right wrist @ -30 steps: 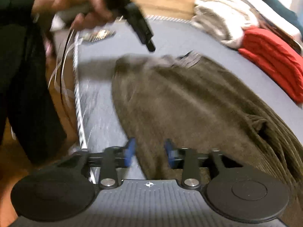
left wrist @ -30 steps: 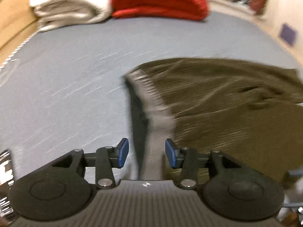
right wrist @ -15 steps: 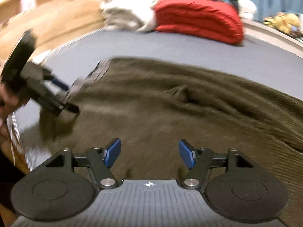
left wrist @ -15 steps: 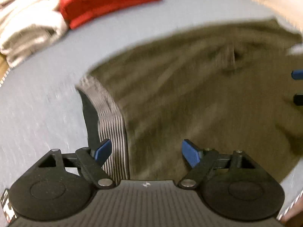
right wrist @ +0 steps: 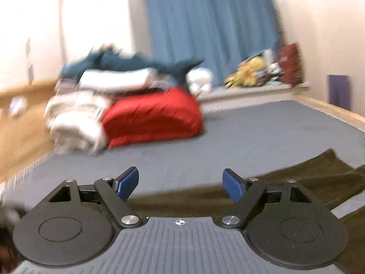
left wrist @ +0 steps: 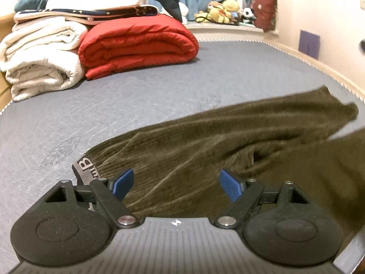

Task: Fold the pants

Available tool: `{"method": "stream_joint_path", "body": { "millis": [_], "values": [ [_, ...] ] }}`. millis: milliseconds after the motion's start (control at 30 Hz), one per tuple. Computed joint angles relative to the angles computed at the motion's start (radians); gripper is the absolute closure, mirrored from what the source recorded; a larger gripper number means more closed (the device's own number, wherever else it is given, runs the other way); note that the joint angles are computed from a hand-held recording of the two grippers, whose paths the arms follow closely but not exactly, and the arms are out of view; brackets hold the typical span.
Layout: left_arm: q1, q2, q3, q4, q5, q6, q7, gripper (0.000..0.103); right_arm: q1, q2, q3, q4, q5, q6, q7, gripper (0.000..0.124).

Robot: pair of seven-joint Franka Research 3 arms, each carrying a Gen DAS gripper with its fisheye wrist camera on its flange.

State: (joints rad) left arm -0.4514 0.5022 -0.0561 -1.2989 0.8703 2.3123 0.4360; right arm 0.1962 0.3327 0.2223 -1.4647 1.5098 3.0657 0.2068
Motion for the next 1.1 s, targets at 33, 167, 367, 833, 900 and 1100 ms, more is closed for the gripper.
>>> {"method": "stream_joint_path", "body": {
  "millis": [33,167,367,833,900,1100],
  "values": [
    [-0.003,0.011,0.002,0.023,-0.001,-0.007,-0.008,0.016,-0.004,0.008,0.005,0.031,0.037,0.023,-0.019,0.04],
    [-0.025,0.037,0.019,0.09,0.014,-0.043,-0.036,0.016,0.008,0.015,-0.02,0.085,0.052,0.077,-0.053,0.037],
    [-0.002,0.041,0.008,0.091,-0.009,0.047,-0.014,0.028,0.08,0.057,-0.14,0.025,-0.407,0.04,0.269,0.037],
    [-0.013,0.202,0.02,0.313,-0.169,0.006,0.188,0.074,0.02,0.093,-0.082,-0.022,-0.751,-0.036,0.428,0.043],
    [-0.017,0.229,0.024,0.354,-0.189,-0.004,0.209,0.074,0.007,0.102,-0.075,-0.011,-0.787,-0.043,0.465,0.044],
    [-0.031,0.315,0.043,0.489,-0.242,-0.056,0.257,0.073,-0.029,0.131,-0.055,0.018,-0.875,-0.083,0.56,0.052]
  ]
}}
